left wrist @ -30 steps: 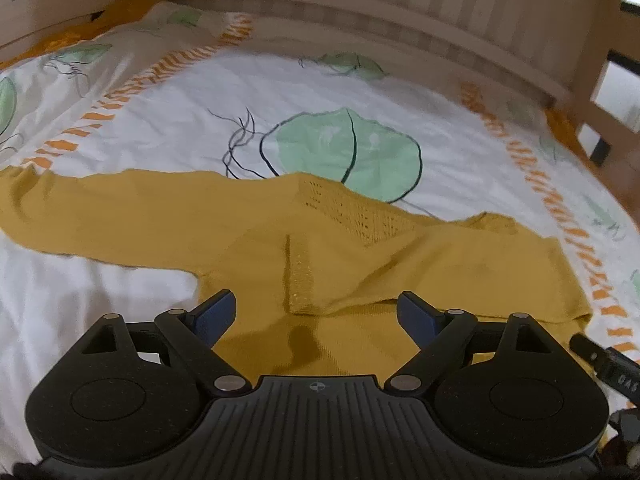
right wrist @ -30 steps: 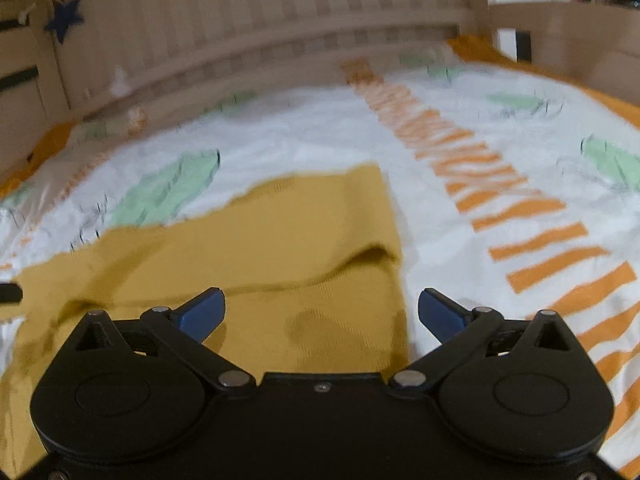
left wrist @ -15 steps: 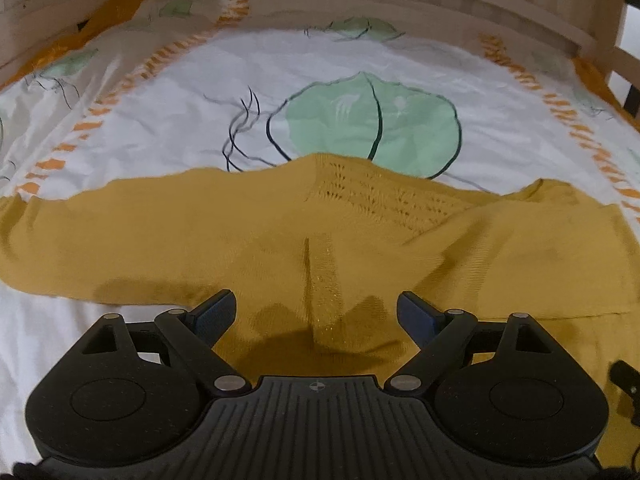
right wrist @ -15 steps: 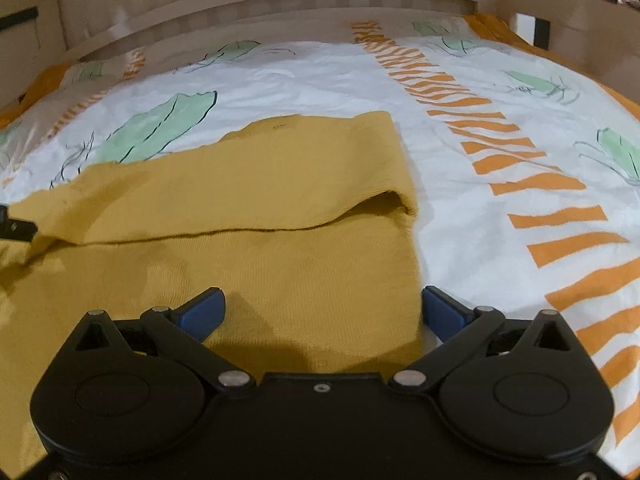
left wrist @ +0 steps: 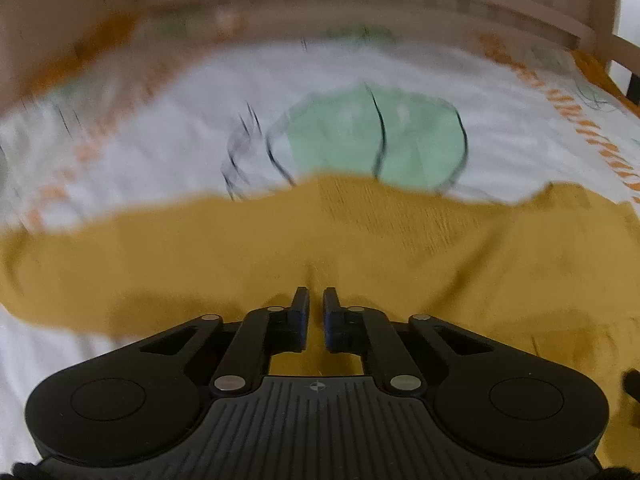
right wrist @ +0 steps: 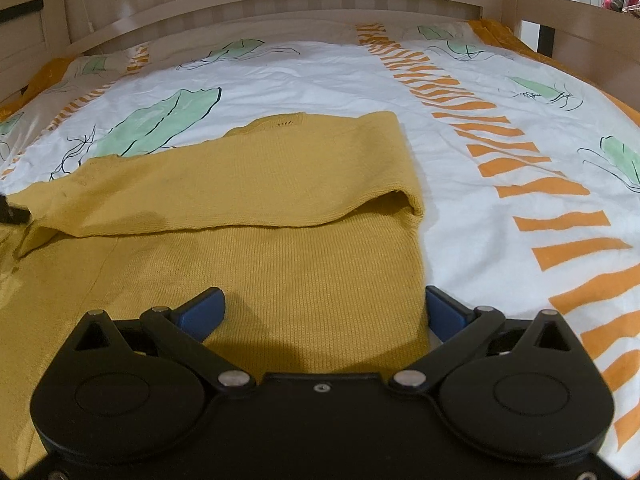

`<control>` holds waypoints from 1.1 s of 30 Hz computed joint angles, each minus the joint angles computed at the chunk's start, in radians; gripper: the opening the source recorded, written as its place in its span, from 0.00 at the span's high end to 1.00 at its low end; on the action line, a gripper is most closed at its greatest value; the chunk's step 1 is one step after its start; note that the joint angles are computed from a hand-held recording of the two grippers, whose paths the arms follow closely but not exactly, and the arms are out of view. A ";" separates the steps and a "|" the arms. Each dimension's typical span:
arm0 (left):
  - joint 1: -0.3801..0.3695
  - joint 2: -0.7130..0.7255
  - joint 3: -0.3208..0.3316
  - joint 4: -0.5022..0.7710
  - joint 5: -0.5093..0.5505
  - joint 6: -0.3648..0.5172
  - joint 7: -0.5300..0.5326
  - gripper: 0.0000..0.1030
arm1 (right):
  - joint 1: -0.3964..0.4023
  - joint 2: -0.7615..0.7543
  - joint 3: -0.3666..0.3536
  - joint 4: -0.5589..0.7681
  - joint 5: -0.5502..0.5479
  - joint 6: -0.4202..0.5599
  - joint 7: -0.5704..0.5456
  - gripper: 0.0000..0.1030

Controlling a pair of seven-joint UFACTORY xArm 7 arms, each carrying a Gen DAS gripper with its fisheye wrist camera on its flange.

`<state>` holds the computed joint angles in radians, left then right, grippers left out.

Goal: Fold small clothes

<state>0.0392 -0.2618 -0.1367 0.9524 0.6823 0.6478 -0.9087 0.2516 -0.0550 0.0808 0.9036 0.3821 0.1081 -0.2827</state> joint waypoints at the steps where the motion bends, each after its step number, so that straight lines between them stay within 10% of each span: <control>1: 0.013 -0.008 -0.011 0.003 0.050 -0.005 -0.025 0.93 | 0.000 0.000 0.000 0.000 0.000 0.000 0.000 0.00; 7: 0.044 0.003 -0.003 0.056 0.152 0.043 -0.057 0.94 | -0.001 0.000 -0.001 -0.001 -0.004 0.000 0.001 0.00; 18: 0.011 -0.005 0.101 -0.032 -0.315 -0.158 0.202 0.71 | -0.003 0.003 0.001 0.003 -0.014 0.001 0.012 0.00; 26: -0.007 0.059 0.103 0.004 -0.484 -0.111 0.270 0.63 | -0.004 0.002 0.002 0.003 -0.017 0.002 0.014 0.00; 28: -0.014 0.056 0.111 -0.009 -0.529 -0.130 0.279 0.64 | -0.003 0.002 0.002 0.003 -0.017 0.002 0.014 0.00; 30: -0.017 0.042 0.108 -0.028 -0.535 -0.167 0.299 0.97 | -0.003 0.003 0.001 0.004 -0.015 0.003 0.013 0.00; 33: 0.004 0.026 0.069 -0.025 -0.429 -0.187 0.298 0.97 | -0.002 0.002 0.000 0.004 -0.007 0.004 0.007 0.00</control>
<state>0.0427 -0.2360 -0.0681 0.9277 0.2530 0.4612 -0.6110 0.2500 -0.0526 0.0811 0.9078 0.3748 0.1126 -0.2755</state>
